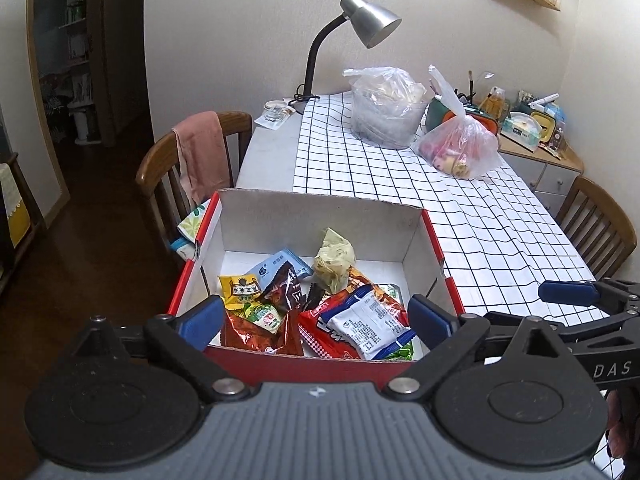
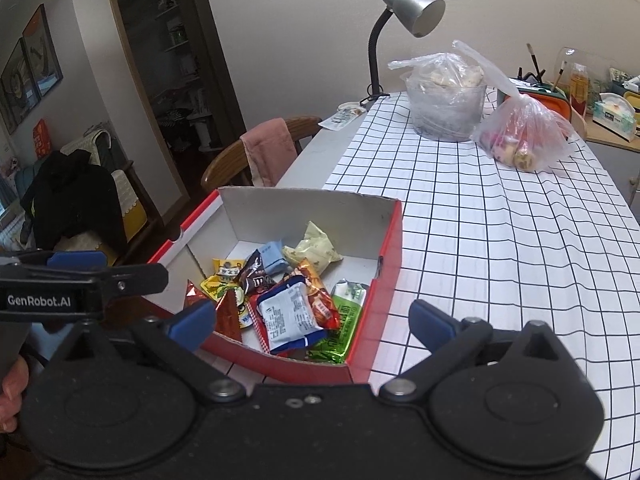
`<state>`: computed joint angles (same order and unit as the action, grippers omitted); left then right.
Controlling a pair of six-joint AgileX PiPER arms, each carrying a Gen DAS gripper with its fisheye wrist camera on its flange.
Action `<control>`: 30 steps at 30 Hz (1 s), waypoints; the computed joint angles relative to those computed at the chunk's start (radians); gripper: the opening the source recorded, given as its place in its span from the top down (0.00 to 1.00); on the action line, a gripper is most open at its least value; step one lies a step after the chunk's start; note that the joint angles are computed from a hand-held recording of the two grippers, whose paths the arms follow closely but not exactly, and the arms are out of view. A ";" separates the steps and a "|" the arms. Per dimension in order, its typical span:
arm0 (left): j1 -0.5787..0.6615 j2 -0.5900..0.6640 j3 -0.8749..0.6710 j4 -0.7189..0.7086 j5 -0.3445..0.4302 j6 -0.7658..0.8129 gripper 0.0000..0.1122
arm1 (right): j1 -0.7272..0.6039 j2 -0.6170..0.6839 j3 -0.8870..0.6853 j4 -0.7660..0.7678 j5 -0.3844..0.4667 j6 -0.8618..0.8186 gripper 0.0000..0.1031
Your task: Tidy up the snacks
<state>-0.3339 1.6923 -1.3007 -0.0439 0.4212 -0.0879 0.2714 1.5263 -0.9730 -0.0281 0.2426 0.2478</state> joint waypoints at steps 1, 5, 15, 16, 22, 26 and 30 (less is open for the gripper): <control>-0.001 -0.001 0.000 -0.002 0.001 0.001 0.12 | -0.001 0.000 0.001 0.000 0.000 -0.001 0.00; 0.004 0.003 -0.005 -0.035 0.006 0.024 0.12 | -0.002 -0.003 0.005 -0.021 -0.001 0.023 0.00; 0.000 0.013 -0.010 -0.004 0.008 -0.014 0.12 | -0.004 0.003 0.003 -0.022 0.004 0.026 0.00; 0.000 0.011 -0.008 -0.005 0.007 -0.013 0.12 | -0.005 0.003 0.004 -0.016 0.003 0.021 0.00; -0.001 0.010 -0.005 -0.005 0.005 -0.021 0.12 | -0.007 0.001 0.006 0.015 0.004 -0.012 0.00; -0.003 0.009 -0.001 0.007 0.006 -0.034 0.12 | -0.005 0.000 0.009 0.005 0.002 0.000 0.00; -0.002 0.010 -0.006 -0.002 0.019 -0.027 0.12 | -0.004 0.001 0.012 0.014 0.001 -0.006 0.00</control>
<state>-0.3358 1.7028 -1.3063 -0.0456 0.4400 -0.1147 0.2676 1.5271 -0.9610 -0.0141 0.2436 0.2422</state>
